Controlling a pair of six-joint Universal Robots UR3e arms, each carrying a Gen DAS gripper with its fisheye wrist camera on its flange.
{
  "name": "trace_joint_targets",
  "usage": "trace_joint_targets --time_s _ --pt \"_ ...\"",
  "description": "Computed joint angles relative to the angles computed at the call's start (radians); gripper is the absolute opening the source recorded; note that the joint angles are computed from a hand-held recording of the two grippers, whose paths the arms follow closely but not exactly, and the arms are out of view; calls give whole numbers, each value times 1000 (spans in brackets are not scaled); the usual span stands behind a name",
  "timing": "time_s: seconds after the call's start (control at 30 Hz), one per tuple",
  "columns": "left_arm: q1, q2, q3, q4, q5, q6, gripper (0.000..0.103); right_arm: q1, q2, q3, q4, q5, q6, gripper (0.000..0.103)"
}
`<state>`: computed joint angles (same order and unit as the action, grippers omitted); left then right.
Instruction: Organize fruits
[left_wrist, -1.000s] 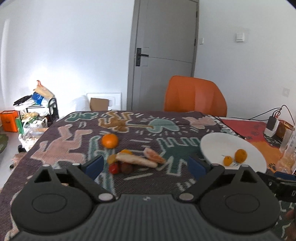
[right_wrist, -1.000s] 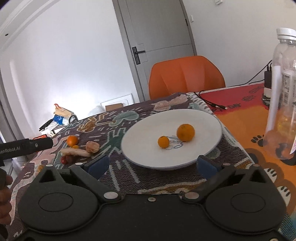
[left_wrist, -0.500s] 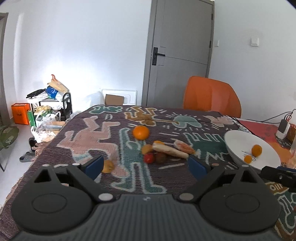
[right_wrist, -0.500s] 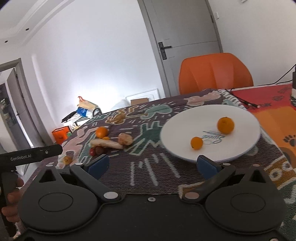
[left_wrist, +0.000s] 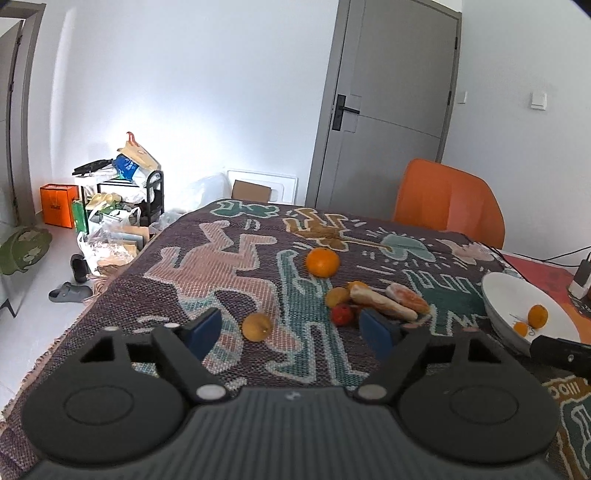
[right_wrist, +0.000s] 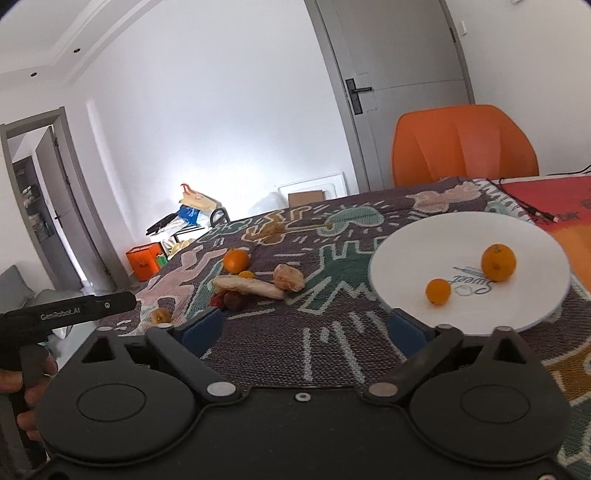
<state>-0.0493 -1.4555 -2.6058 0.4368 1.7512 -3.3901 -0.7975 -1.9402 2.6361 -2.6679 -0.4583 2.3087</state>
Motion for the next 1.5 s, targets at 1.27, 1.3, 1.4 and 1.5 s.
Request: trace_joint_targets --time_s 1.27,1.3,1.4,1.5 --pt "169 -286 152 -12 -132 -48 24 507 730 -578 -541 -334 580 55" --pt "171 -280 151 -12 -136 -48 24 516 739 -591 -541 -344 587 55" --pt "180 -262 136 3 -140 -48 24 544 768 -636 -534 -378 605 55" --pt "196 -242 123 7 -155 -46 24 560 799 -690 -497 -389 635 55"
